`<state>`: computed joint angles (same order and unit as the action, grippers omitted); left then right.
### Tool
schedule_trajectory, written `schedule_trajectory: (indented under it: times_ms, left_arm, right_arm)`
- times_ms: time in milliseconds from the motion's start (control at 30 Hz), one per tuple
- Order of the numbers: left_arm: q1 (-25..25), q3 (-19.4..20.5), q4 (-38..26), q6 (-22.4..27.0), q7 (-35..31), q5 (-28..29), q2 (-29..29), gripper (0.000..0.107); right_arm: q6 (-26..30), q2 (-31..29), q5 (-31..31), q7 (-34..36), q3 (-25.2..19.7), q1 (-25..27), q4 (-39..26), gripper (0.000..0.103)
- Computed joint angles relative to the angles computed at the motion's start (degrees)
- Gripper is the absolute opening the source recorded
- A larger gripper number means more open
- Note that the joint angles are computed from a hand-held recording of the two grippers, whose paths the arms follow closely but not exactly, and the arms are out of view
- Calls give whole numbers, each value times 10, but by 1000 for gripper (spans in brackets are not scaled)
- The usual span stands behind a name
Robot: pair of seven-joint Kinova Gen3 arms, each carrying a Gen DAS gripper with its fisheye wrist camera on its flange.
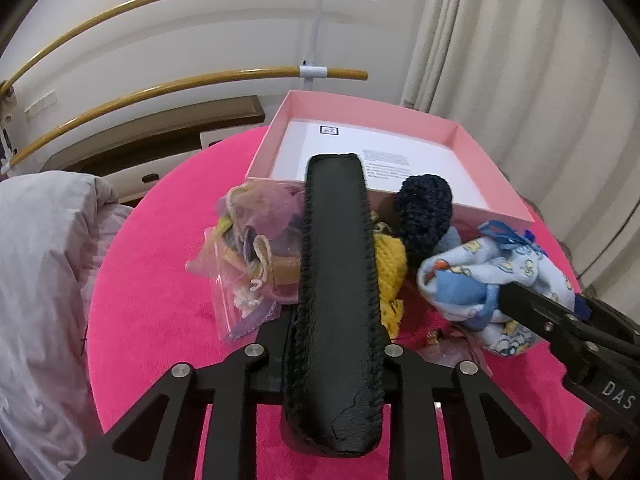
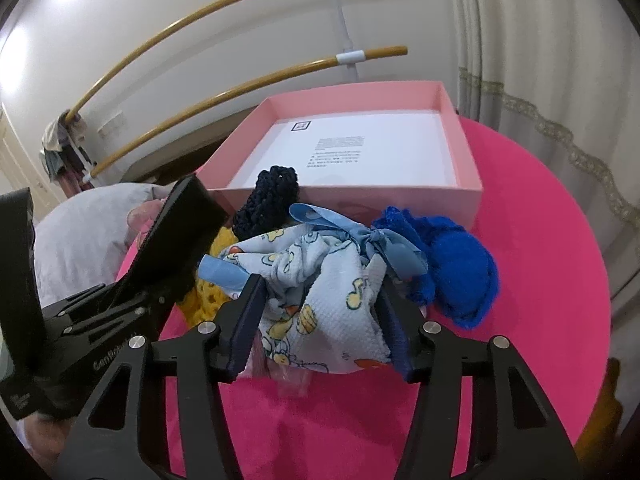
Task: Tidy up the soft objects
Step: 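Lift the black case with the left tool while the right tool lifts the cloth bundle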
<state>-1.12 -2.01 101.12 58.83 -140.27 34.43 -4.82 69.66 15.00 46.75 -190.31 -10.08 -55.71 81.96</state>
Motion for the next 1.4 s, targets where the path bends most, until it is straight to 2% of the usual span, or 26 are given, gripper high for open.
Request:
schedule_trajectory:
  times_ms: [267, 433, 667, 867, 1067, 1233, 1300, 1333, 1400]
  left_arm:
    - [-7, -18, 8, 39, -9, 3, -39, 18]
    - [-13, -53, 7, 85, -34, 17, -64, 18]
    - [-23, -86, 12, 130, -62, 16, -98, 18]
    - [-19, -83, 56, 124, -75, -23, -134, 20]
    - [3, -72, 101, 88, -66, -58, -172, 27]
    - [21, -66, 100, 67, -38, -68, -174, 27]
    - [28, -57, 111, 37, -34, -72, -190, 27]
    - [35, -62, 118, 27, -38, -72, -203, 31]
    - [52, -78, 126, 25, -43, -73, -222, 54]
  right_arm:
    - [56, -15, 34, -41, -18, -37, 3, 52]
    - [87, -18, 49, -54, -28, -51, -4, 52]
    - [101, -18, 55, -61, -36, -61, -11, 52]
    - [93, -18, 42, -72, -38, -62, 1, 52]
    - [82, -18, 28, -80, -40, -61, 13, 52]
    - [87, -17, 27, -81, -40, -63, 13, 52]
    - [89, -17, 28, -81, -40, -64, 12, 52]
    - [91, -17, 28, -79, -41, -65, 11, 52]
    - [93, -17, 29, -77, -41, -66, 9, 52]
